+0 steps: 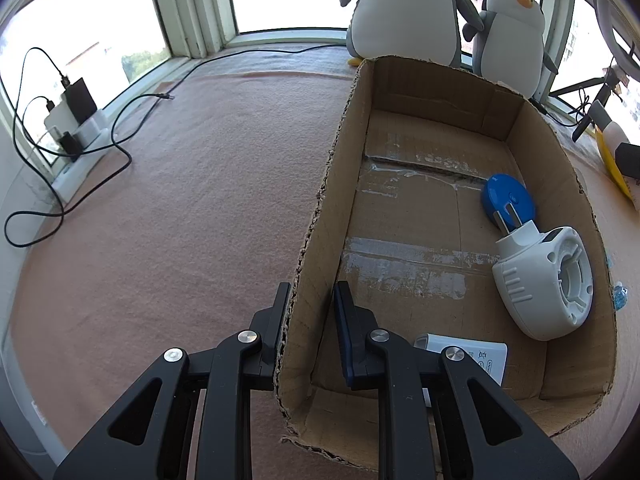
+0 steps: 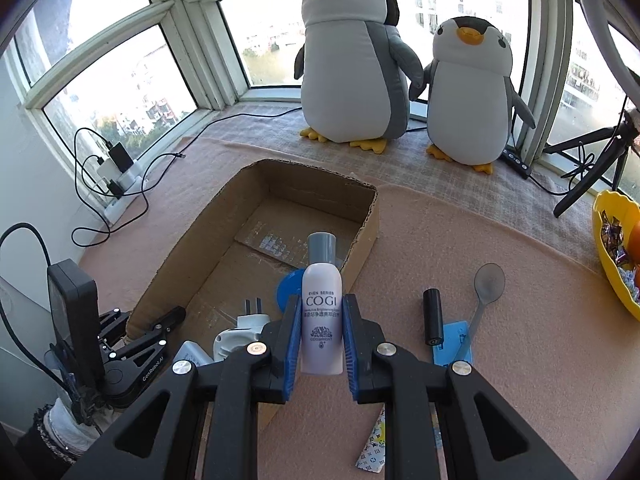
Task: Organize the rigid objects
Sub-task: 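Carry the white lotion bottle with the right tool and release it into the box, then move the open right tool back to the blue liquid bottle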
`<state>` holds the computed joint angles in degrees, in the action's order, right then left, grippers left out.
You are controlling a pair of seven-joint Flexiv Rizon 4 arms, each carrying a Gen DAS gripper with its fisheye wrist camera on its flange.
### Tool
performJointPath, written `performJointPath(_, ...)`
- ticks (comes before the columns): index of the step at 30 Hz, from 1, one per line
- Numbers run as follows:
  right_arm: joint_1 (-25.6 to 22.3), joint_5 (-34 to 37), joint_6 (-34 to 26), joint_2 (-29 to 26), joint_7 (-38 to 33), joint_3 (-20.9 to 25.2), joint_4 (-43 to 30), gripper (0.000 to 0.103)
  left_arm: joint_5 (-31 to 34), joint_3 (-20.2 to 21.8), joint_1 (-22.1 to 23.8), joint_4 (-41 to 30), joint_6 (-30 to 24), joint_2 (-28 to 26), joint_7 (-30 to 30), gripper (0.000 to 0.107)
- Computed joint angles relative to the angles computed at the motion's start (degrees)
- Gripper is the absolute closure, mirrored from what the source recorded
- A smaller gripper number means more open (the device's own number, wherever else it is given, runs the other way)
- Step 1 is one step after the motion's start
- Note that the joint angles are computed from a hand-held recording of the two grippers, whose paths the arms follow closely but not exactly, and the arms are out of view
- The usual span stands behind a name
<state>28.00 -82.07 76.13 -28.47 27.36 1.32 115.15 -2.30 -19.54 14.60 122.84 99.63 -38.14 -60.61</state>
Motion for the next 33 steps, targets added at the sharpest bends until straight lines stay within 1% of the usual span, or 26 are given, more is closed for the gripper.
performJointPath(6,1.06,4.23,1.22,-3.11,-4.19,-0.34,-2.98,0.085,0.04,-0.03,0.02,-0.02,-0.02,-0.03,-0.04,0.089)
performJointPath(16,4.81,10.73,3.72,-5.59,-9.15,-3.86,-4.72,0.085,0.12,-0.09,0.08,-0.01,0.00,-0.05,-0.11,0.089)
performJointPath(17,5.36,11.00,3.74,-5.60,-9.08,-4.46,-4.71,0.084,0.12,-0.09,0.08,-0.01,0.00,-0.05,-0.11,0.089)
performJointPath(18,5.72,11.30,3.90,-5.61,-8.90,-4.93,-4.65,0.080,0.12,-0.08,0.08,-0.01,0.00,-0.05,-0.11,0.089)
performJointPath(19,6.31,10.14,4.89,-5.47,-7.20,-6.18,-4.41,0.070,0.13,-0.16,0.16,-0.01,0.00,-0.06,-0.10,0.089)
performJointPath(20,6.73,8.63,5.82,-5.23,-5.36,-7.26,-4.14,0.068,0.12,-0.20,0.19,-0.02,0.00,-0.07,-0.11,0.089)
performJointPath(23,6.47,8.16,5.53,-4.54,-5.01,-6.90,-3.52,0.068,-0.04,-0.17,-0.04,-0.09,-0.14,0.00,-0.27,0.089)
performJointPath(28,5.51,5.78,4.71,-2.31,-2.28,-5.79,-1.55,0.068,-0.03,-0.59,0.41,-0.06,-0.23,-0.06,-0.21,0.089)
performJointPath(33,4.26,5.11,1.36,0.76,-0.37,-3.03,1.14,0.068,0.24,-0.56,0.40,-0.24,-0.24,-0.18,0.30,0.089)
